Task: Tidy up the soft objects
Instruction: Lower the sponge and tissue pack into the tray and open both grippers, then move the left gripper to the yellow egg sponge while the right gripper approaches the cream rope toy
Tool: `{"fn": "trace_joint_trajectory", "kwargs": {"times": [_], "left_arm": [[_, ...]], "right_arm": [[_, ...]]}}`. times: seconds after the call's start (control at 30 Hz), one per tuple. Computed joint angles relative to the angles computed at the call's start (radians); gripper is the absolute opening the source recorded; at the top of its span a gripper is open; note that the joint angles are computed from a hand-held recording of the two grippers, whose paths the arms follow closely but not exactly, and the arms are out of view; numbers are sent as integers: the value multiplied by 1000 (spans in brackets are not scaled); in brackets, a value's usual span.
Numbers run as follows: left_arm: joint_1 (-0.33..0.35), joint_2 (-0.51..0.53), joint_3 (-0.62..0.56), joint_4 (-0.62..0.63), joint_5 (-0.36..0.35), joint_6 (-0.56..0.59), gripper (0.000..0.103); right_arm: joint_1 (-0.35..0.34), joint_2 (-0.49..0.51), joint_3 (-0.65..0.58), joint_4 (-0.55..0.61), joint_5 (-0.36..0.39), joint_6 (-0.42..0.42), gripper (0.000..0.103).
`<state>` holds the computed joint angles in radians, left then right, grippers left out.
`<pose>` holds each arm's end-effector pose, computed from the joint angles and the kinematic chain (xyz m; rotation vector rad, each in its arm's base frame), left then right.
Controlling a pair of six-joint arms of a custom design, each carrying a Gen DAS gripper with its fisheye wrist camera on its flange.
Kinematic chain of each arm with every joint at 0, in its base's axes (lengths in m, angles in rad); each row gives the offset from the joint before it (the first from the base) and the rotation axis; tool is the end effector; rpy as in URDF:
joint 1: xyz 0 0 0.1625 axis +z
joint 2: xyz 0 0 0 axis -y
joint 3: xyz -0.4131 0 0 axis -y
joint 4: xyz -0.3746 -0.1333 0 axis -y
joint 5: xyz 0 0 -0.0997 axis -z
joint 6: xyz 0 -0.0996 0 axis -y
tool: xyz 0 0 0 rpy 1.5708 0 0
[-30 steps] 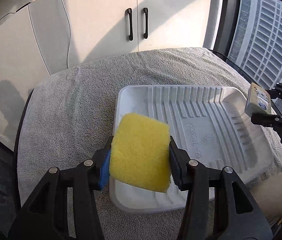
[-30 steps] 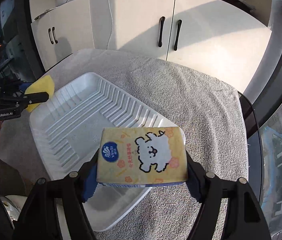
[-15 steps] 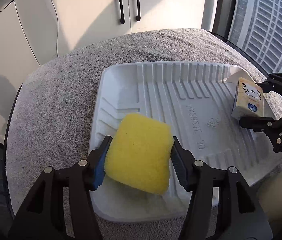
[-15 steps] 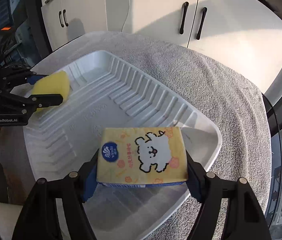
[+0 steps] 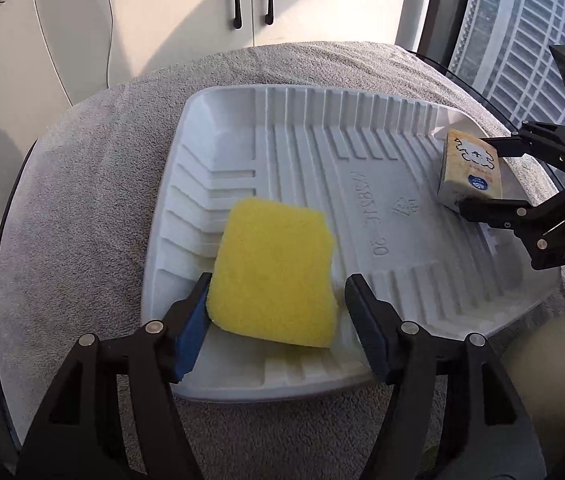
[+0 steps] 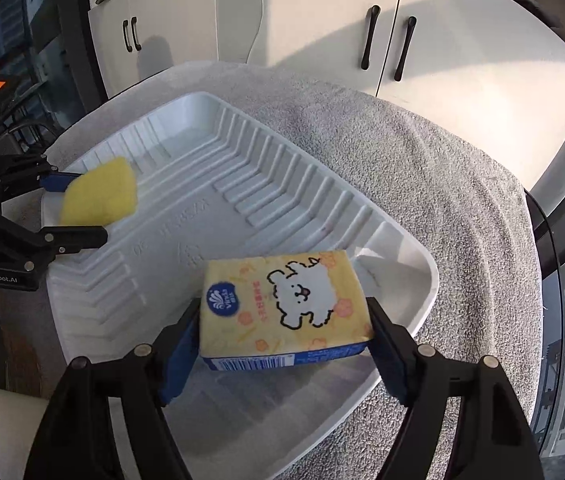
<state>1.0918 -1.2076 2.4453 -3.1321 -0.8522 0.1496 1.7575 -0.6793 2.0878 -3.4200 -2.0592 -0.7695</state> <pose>-0.0022 -0.4356 0.1553 0.6099 2.3582 -0.5412 0.1797 -0.4847 0.0153 1.0386 -2.3112 0.3617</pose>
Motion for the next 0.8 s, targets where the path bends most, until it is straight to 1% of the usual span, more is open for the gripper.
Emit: {"fn": "trace_joint_trajectory", "kwargs": {"times": [0.07,0.1,0.17,0.23,0.33,0.4,0.5,0.57,0.73,0.8], "left_arm": [[1,-1,-2,-3,-2,-1,64],[4,-3,-6,-3,-9,-2,64],[17,-14,-14,-3,-32,-4,64],[31,-26,-23,1,-55,-7,64],[36,-32,-27,2,-60,-7,65],[42,-40,-28,-1,-83,-1,69],[42,-60,-25,-8,-116,-1,75],[38,-74,-23,-13,-127,7,81],[21,-126,-13,-6,-146,5,82],[12,-158,-3,-5,-148,-1,82]], "right_arm": [[1,2,-1,-1,3,2,81],[-2,-4,1,8,18,9,82],[-7,-15,9,10,46,14,88],[-9,-20,16,-3,57,10,88],[-11,-29,20,-8,67,16,89],[-14,-41,24,-7,88,22,89],[-21,-69,42,-11,141,29,89],[-23,-89,57,-18,168,30,89],[-43,-156,99,-17,226,59,89],[-48,-186,123,-31,231,70,89]]}}
